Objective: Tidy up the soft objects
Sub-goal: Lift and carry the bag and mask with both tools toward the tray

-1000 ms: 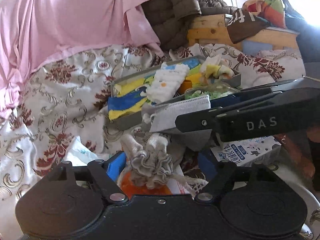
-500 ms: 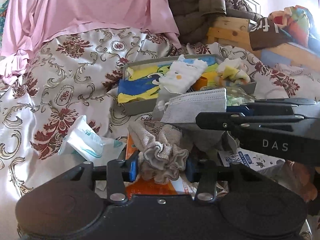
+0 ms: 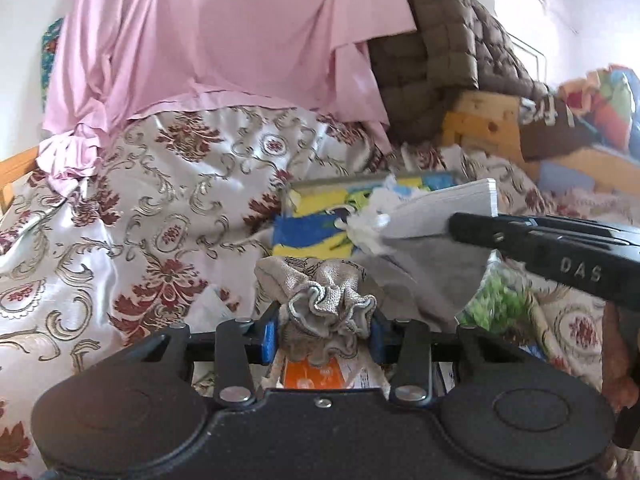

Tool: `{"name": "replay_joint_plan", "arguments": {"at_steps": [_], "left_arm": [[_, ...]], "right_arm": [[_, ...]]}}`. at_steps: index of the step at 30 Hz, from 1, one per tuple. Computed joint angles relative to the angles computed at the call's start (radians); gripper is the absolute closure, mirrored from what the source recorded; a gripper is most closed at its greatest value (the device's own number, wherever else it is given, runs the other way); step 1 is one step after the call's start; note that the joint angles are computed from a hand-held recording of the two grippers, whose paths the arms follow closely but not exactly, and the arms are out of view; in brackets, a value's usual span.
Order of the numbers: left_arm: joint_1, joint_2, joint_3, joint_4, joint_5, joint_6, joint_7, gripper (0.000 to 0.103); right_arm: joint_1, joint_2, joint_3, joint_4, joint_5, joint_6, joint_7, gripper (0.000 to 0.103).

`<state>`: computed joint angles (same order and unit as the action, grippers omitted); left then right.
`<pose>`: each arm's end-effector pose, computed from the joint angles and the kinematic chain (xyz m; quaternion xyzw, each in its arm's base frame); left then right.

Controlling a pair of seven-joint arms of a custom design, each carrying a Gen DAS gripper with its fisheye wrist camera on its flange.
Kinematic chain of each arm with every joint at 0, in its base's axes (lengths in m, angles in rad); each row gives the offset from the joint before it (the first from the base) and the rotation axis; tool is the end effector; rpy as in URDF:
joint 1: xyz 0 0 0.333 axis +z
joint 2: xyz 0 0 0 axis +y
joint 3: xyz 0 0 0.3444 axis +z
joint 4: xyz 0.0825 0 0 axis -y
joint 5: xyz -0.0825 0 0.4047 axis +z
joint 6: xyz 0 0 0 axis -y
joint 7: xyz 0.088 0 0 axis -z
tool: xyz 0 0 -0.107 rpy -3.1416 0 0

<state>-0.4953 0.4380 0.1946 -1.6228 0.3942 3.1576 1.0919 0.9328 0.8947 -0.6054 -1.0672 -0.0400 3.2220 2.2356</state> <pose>0.6942 -0.2814 0.5176 -0.5094 0.6823 -0.4189 0.3154 0.6785 0.5019 0.5162 -0.6154 0.4659 -0.3002 0.5604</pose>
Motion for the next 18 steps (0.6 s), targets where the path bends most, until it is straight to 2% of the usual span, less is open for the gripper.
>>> {"name": "replay_joint_plan", "arguments": {"at_steps": [2,5,10,15,18], "left_arm": [[-0.026,-0.003,0.030,0.000,0.001,0.008,-0.026,0.059],[-0.070,0.001,0.079,0.006,0.007,0.022,-0.064,0.059],[-0.082,0.028,0.076,0.039,-0.015,0.033,-0.071,0.059],[-0.066,0.067,0.039,0.089,-0.053,0.029,-0.050,0.059],[-0.050,0.094,0.011,0.129,-0.070,0.016,-0.027,0.059]], "right_arm": [[0.026,0.002,-0.057,-0.018,0.020,-0.007,0.031,0.095],[0.036,0.001,-0.094,-0.031,0.029,-0.029,0.074,0.094],[0.056,-0.003,-0.154,-0.062,0.004,-0.079,0.177,0.094],[0.032,-0.014,-0.126,-0.066,-0.043,-0.131,0.232,0.094],[-0.015,-0.020,-0.053,-0.039,-0.073,-0.175,0.225,0.089]]}}
